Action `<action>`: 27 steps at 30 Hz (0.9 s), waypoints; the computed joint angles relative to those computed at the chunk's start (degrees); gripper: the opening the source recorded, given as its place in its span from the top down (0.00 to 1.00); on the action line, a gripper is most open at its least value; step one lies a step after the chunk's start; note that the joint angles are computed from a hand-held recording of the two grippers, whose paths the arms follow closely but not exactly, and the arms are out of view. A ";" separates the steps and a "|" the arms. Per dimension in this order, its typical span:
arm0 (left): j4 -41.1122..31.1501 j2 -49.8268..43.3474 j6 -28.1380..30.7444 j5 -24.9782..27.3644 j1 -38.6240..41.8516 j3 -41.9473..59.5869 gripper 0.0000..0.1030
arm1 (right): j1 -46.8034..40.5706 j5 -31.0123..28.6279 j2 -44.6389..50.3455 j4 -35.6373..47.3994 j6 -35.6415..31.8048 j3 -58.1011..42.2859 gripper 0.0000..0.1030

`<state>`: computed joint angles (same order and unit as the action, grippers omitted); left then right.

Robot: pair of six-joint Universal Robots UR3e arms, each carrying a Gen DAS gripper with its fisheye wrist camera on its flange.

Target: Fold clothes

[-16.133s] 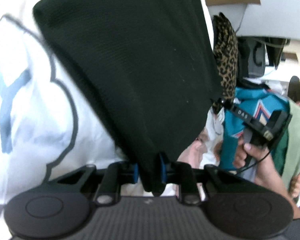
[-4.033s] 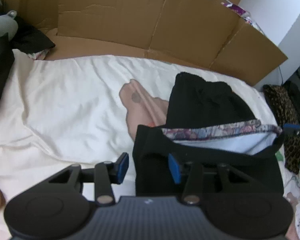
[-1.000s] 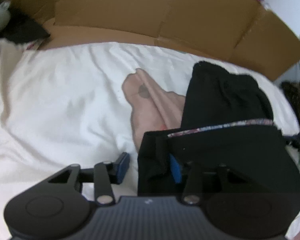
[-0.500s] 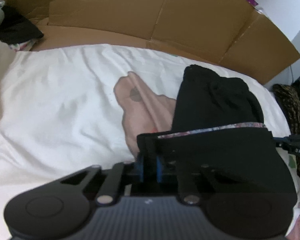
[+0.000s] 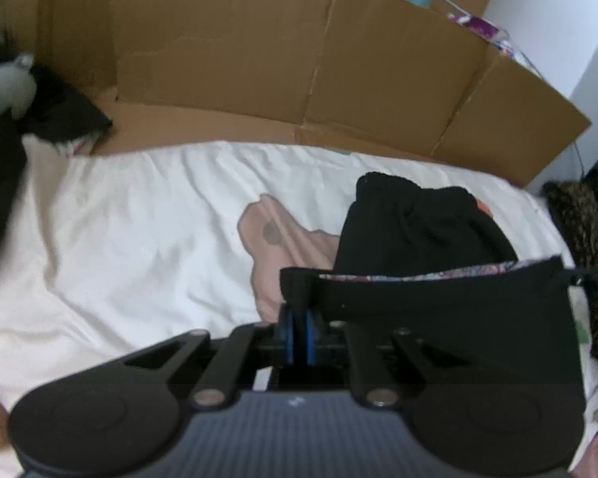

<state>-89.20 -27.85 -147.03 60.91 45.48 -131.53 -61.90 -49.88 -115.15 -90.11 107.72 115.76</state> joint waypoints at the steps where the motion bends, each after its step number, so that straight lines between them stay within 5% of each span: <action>1: 0.17 -0.48 -0.87 0.28 -0.46 0.62 0.94 | -0.31 0.21 -0.46 0.91 -0.55 -0.59 0.94; 11: 16.34 -10.32 -11.69 4.04 -10.37 3.53 0.94 | 0.25 3.21 -0.67 1.26 2.92 -4.21 0.94; 18: 32.39 -21.70 -18.82 8.40 -18.86 3.92 0.94 | 2.86 4.22 2.32 -6.99 11.52 -5.15 0.94; 27: 40.51 -32.24 -19.91 12.23 -24.09 5.63 0.94 | 4.58 2.64 5.99 -13.98 15.46 -4.13 0.94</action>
